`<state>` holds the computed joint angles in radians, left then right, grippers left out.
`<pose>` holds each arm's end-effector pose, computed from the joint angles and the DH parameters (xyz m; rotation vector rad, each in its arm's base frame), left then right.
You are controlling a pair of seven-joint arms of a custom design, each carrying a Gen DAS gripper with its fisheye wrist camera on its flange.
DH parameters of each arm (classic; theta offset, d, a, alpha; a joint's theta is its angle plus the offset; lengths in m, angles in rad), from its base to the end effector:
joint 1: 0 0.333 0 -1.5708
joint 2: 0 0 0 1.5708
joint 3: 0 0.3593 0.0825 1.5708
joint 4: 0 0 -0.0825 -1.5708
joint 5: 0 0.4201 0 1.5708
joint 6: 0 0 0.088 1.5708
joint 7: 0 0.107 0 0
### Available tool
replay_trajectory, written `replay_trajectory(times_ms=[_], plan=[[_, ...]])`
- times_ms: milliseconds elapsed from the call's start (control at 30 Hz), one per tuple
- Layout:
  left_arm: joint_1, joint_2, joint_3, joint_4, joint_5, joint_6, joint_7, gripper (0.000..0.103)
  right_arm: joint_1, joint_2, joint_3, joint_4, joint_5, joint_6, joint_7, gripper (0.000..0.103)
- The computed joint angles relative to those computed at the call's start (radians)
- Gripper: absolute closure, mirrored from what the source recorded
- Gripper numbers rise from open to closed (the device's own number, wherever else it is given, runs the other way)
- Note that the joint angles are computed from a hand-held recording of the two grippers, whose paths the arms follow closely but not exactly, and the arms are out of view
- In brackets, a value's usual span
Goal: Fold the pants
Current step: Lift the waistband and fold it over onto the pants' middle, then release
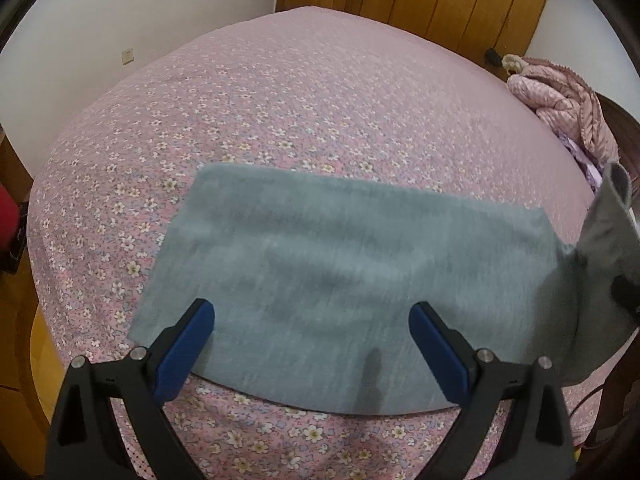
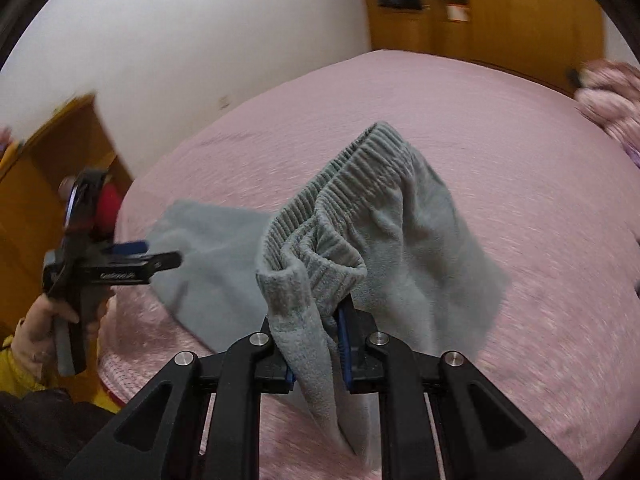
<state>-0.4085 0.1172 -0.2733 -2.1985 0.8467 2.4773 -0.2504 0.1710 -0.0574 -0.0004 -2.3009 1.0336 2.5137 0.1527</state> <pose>0.4593 -0.3733 0.3664 -2.3135 1.3631 -0.5325 0.5458 0.0867 0.4164 -2.2334 0.9025 -0.1565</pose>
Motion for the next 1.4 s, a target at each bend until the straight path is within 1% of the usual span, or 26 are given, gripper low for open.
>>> replay_trajectory(times_ms=[100, 267, 367, 500, 600, 633, 667, 700, 733, 767, 933, 1100, 1133, 1167, 1200, 1267, 1300, 1333, 1400], plan=[[0.0, -0.016, 0.001, -0.02, 0.011, 0.004, -0.02, 0.003, 0.027, 0.038, 0.028, 0.023, -0.05, 0.004, 0.031, 0.086], [0.003, -0.02, -0.002, -0.033, 0.017, 0.008, -0.036, 0.003, 0.052, 0.084, 0.05, 0.043, -0.101, -0.011, 0.064, 0.086], [0.006, -0.012, 0.0, -0.033, 0.017, 0.025, -0.044, 0.003, 0.047, 0.127, 0.048, 0.076, -0.148, -0.044, 0.077, 0.086], [0.005, 0.004, 0.0, -0.021, 0.011, 0.032, -0.033, 0.003, 0.057, 0.179, 0.058, 0.105, -0.205, -0.036, 0.159, 0.085], [0.001, 0.01, 0.001, -0.014, 0.009, 0.033, -0.023, 0.003, 0.051, 0.205, 0.063, 0.117, -0.21, -0.047, 0.191, 0.082], [0.001, 0.012, 0.001, -0.011, 0.008, 0.034, -0.019, 0.003, 0.045, 0.204, 0.063, 0.121, -0.205, -0.063, 0.187, 0.077], [0.001, 0.013, 0.002, -0.01, 0.007, 0.035, -0.017, 0.003, 0.039, 0.203, 0.062, 0.125, -0.201, -0.085, 0.183, 0.07], [0.0, 0.015, 0.003, -0.009, 0.006, 0.037, -0.016, 0.003, 0.029, 0.201, 0.06, 0.132, -0.195, -0.128, 0.182, 0.066], [0.0, 0.016, 0.003, -0.006, 0.005, 0.036, -0.015, 0.003, 0.022, 0.197, 0.057, 0.137, -0.192, -0.162, 0.184, 0.06], [-0.001, 0.017, 0.004, -0.005, 0.004, 0.037, -0.014, 0.003, 0.015, 0.188, 0.053, 0.138, -0.191, -0.191, 0.182, 0.057], [-0.003, 0.013, 0.005, -0.004, 0.011, 0.05, -0.015, 0.003, 0.006, 0.121, 0.045, 0.089, -0.152, -0.186, 0.096, 0.057], [0.001, -0.002, 0.009, -0.011, 0.05, 0.111, -0.04, 0.003, -0.01, 0.069, 0.019, 0.065, -0.091, -0.154, 0.039, 0.057], [0.004, -0.002, 0.009, -0.007, 0.057, 0.135, -0.041, 0.003, -0.015, 0.062, 0.013, 0.063, -0.081, -0.14, 0.033, 0.057], [0.005, 0.001, 0.01, -0.003, 0.061, 0.155, -0.044, 0.003, -0.017, 0.059, 0.01, 0.059, -0.078, -0.113, 0.034, 0.057], [0.008, 0.004, 0.013, 0.001, 0.073, 0.192, -0.055, 0.003, -0.017, 0.06, 0.009, 0.054, -0.097, -0.064, 0.057, 0.057], [0.012, 0.016, 0.018, 0.015, 0.088, 0.246, -0.06, 0.003, -0.021, 0.073, 0.006, 0.056, -0.131, -0.024, 0.102, 0.057], [0.014, 0.029, 0.019, 0.03, 0.086, 0.268, -0.043, 0.003, -0.025, 0.085, 0.002, 0.062, -0.148, -0.018, 0.132, 0.057], [0.013, 0.039, 0.019, 0.042, 0.079, 0.275, -0.027, 0.003, -0.031, 0.095, -0.002, 0.068, -0.163, -0.022, 0.159, 0.057], [0.014, 0.076, 0.015, 0.086, 0.037, 0.278, 0.044, 0.003, -0.043, 0.112, -0.008, 0.078, -0.191, -0.031, 0.203, 0.057]])
